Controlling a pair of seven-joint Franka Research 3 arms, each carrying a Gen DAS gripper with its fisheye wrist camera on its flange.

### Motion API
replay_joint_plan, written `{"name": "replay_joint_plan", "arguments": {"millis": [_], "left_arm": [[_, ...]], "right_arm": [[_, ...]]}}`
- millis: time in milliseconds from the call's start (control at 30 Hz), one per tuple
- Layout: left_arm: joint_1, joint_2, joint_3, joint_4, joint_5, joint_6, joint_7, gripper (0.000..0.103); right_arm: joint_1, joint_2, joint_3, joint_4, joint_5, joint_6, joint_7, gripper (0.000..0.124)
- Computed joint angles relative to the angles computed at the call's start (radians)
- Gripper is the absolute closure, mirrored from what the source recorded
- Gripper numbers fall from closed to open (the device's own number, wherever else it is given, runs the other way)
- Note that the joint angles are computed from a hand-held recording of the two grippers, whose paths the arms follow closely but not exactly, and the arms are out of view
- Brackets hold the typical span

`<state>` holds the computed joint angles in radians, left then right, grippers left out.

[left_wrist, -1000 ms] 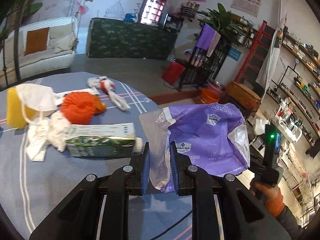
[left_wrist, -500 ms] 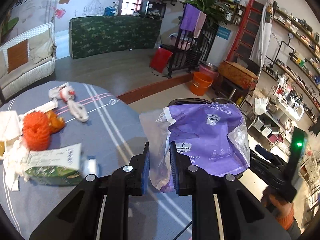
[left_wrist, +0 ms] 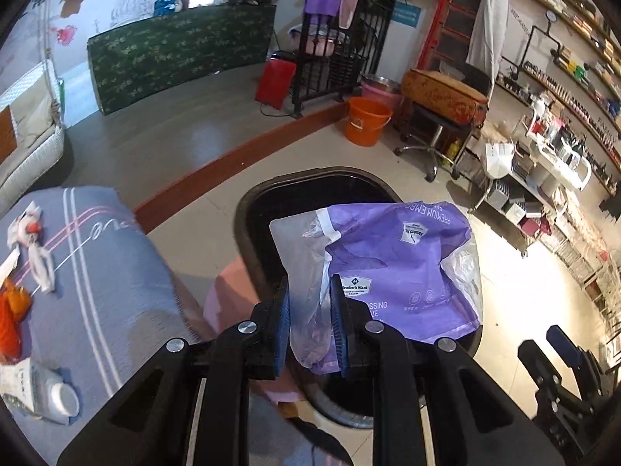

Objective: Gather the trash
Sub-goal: 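Drop the clear bag and purple bag into the black bin, opening both grippers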

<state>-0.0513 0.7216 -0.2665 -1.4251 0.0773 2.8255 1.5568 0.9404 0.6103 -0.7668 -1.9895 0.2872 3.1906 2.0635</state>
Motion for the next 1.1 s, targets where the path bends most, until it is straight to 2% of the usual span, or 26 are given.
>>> {"name": "replay_joint_plan", "arguments": {"millis": [67, 100, 167, 200, 233, 300, 400, 467, 533, 600, 633, 667, 700, 800, 833, 867, 900, 967, 1000, 1033, 1100], "left_arm": [[-0.016, 0.023, 0.01, 0.039, 0.013, -0.025, 0.002, 0.083], [-0.018, 0.035, 0.006, 0.061, 0.012, -0.044, 0.005, 0.079], [-0.01, 0.051, -0.011, 0.09, -0.003, -0.077, 0.024, 0.069], [-0.008, 0.049, -0.014, 0.09, -0.011, -0.081, 0.027, 0.058], [-0.005, 0.044, -0.014, 0.081, -0.017, -0.07, 0.028, 0.04], [0.007, 0.017, -0.022, 0.029, -0.025, -0.012, 0.04, 0.027], [0.029, -0.029, -0.037, -0.048, -0.031, 0.053, 0.055, 0.023], [0.044, -0.058, -0.046, -0.1, -0.036, 0.107, 0.055, 0.019], [0.096, -0.101, -0.089, -0.186, -0.048, 0.176, 0.08, 0.013], [0.131, -0.133, -0.112, -0.246, -0.055, 0.223, 0.079, 0.012], [0.178, -0.149, -0.156, -0.286, -0.066, 0.251, 0.097, 0.01], [0.198, -0.157, -0.171, -0.303, -0.067, 0.264, 0.097, 0.008], [0.204, -0.18, -0.163, -0.335, -0.067, 0.284, 0.078, 0.006], [0.242, -0.243, -0.16, -0.433, -0.059, 0.345, 0.032, 0.005], [0.258, -0.255, -0.166, -0.454, -0.054, 0.36, 0.017, 0.005], [0.3, -0.274, -0.194, -0.491, -0.053, 0.382, 0.008, 0.005], [0.319, -0.293, -0.197, -0.524, -0.049, 0.4, -0.01, 0.005], [0.351, -0.329, -0.199, -0.579, -0.041, 0.428, -0.046, 0.005], [0.394, -0.348, -0.222, -0.613, -0.037, 0.442, -0.06, 0.005], [0.416, -0.364, -0.224, -0.641, -0.013, 0.461, -0.091, 0.005], [0.386, -0.413, -0.156, -0.697, -0.029, 0.488, -0.115, 0.005]], "right_arm": [[-0.019, -0.006, 0.015, 0.001, -0.001, -0.003, -0.004, 0.055], [-0.032, -0.013, 0.028, -0.002, -0.003, -0.001, -0.009, 0.055], [-0.015, -0.014, 0.018, -0.014, -0.004, -0.001, -0.003, 0.055], [-0.017, -0.015, 0.02, -0.015, -0.006, -0.001, -0.005, 0.055], [-0.023, -0.016, 0.026, -0.016, -0.007, 0.003, -0.008, 0.055], [-0.026, -0.013, 0.03, -0.012, -0.004, 0.003, -0.008, 0.054], [-0.032, -0.013, 0.041, -0.01, 0.004, 0.01, -0.007, 0.054], [-0.062, -0.027, 0.082, -0.008, 0.005, 0.029, -0.027, 0.053], [-0.086, -0.032, 0.117, 0.006, 0.005, 0.033, -0.059, 0.046], [-0.151, -0.047, 0.198, 0.019, -0.001, 0.05, -0.103, 0.044], [-0.184, -0.052, 0.242, 0.029, -0.002, 0.055, -0.127, 0.043], [-0.202, -0.054, 0.267, 0.038, 0.0, 0.054, -0.147, 0.043], [-0.225, -0.057, 0.3, 0.048, -0.001, 0.053, -0.168, 0.041], [-0.357, -0.072, 0.466, 0.081, -0.018, 0.04, -0.245, 0.039], [-0.419, -0.074, 0.542, 0.096, -0.024, 0.031, -0.277, 0.039], [-0.481, -0.074, 0.62, 0.112, -0.029, 0.019, -0.309, 0.039], [-0.541, -0.073, 0.696, 0.124, -0.03, 0.013, -0.342, 0.039], [-0.631, -0.066, 0.811, 0.143, -0.024, 0.005, -0.4, 0.039], [-0.679, -0.059, 0.878, 0.157, -0.021, -0.006, -0.437, 0.039], [-0.71, -0.054, 0.923, 0.166, -0.015, -0.014, -0.469, 0.039], [-0.752, -0.04, 0.993, 0.189, -0.003, -0.032, -0.533, 0.039]]}}
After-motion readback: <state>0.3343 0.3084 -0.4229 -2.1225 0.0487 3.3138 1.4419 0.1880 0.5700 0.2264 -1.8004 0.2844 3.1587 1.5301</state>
